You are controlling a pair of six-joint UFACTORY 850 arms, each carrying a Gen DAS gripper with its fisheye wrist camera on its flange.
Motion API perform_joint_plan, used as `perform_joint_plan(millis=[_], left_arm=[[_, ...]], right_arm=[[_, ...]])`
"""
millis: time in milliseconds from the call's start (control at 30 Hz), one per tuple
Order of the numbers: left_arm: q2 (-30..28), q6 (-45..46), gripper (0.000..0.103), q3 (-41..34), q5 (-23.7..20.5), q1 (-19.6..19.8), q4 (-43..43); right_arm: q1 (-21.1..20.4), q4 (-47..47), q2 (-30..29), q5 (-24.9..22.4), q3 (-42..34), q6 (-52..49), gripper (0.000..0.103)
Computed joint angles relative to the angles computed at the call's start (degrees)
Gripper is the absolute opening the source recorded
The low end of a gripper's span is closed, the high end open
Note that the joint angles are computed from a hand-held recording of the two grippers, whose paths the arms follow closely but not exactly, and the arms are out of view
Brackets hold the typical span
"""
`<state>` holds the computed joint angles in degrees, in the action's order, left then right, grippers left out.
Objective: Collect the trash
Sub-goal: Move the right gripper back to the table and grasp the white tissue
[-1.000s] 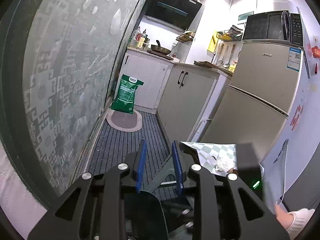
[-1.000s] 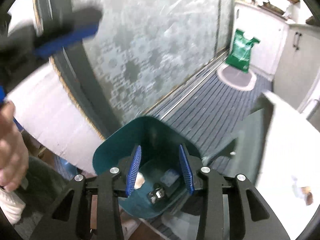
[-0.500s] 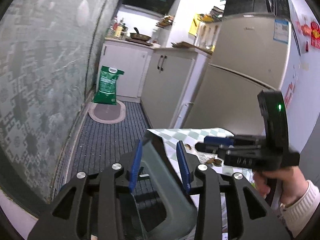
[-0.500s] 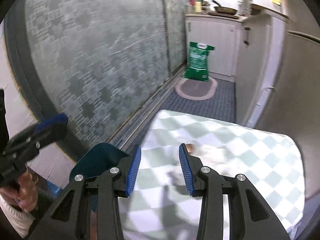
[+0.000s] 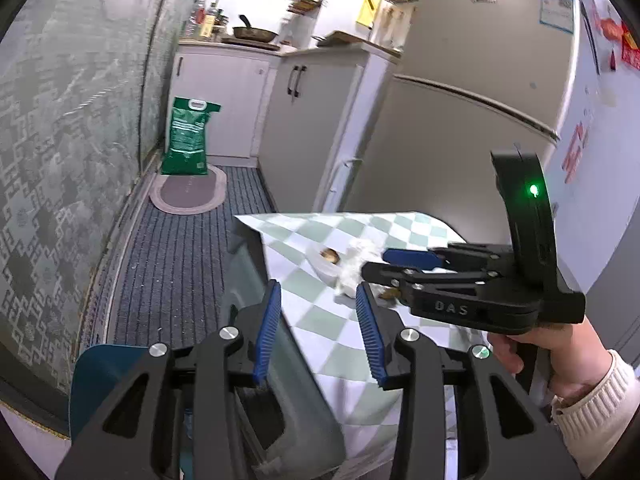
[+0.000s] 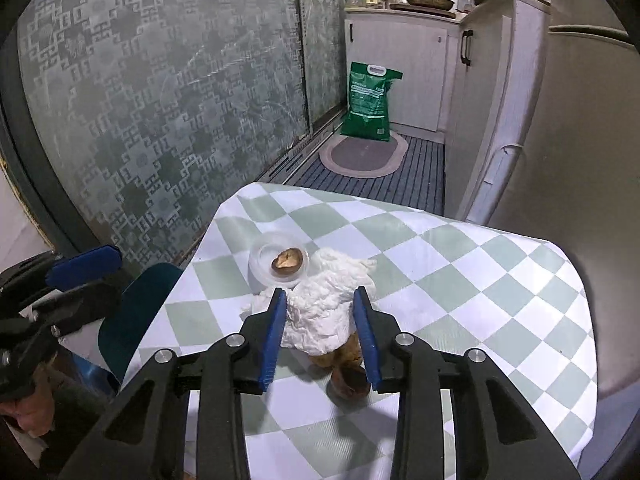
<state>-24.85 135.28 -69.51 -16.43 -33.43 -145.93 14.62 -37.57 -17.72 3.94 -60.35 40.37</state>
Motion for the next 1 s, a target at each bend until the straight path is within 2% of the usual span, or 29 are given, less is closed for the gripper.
perform_joint_plan(millis=[67,100,200,267,300,367,600,1000], left_arm=[[-0.55,-2.58,0.042,-0.59,0.62,-0.35,2.97],[-0.87,-4.16,0.042,-0.99,0.99,-0.50,4.79],[-1.74,-7.79,0.042,-1.92,1.72,-1.00,8.96],[-2.36,-10.77,0.042,-2.58,2.04,-1.19,12.10],[-2.62,-11.51,0.042,-2.88,2.18,-1.33,12.79],[-3.16,-13.97,0.042,-3.56,2.30,-1.57,15.15],[-4.55,-17.10,0.043,-5.57,2.97,-2.89,18.66],[-8.19,-27.51,0.043,-10.51,5.20,-5.41,29.21]], right_arm=[[0.14,-2.19,-0.01,0.12,-0.09,1.43,0.028],[0.14,-3.61,0.02,0.25,-0.03,2.49,0.023],[-0.31,-13.16,0.30,1.31,0.22,11.68,0.018],[-0.79,-17.67,0.59,2.48,0.55,16.35,0.011],[-1.17,-19.93,0.77,3.34,0.69,19.00,0.005],[-2.08,-23.72,1.29,5.04,1.16,23.53,0.004],[-4.90,-24.00,3.70,11.20,3.41,26.12,0.004],[-9.16,-16.73,8.44,14.94,7.58,20.66,0.004]])
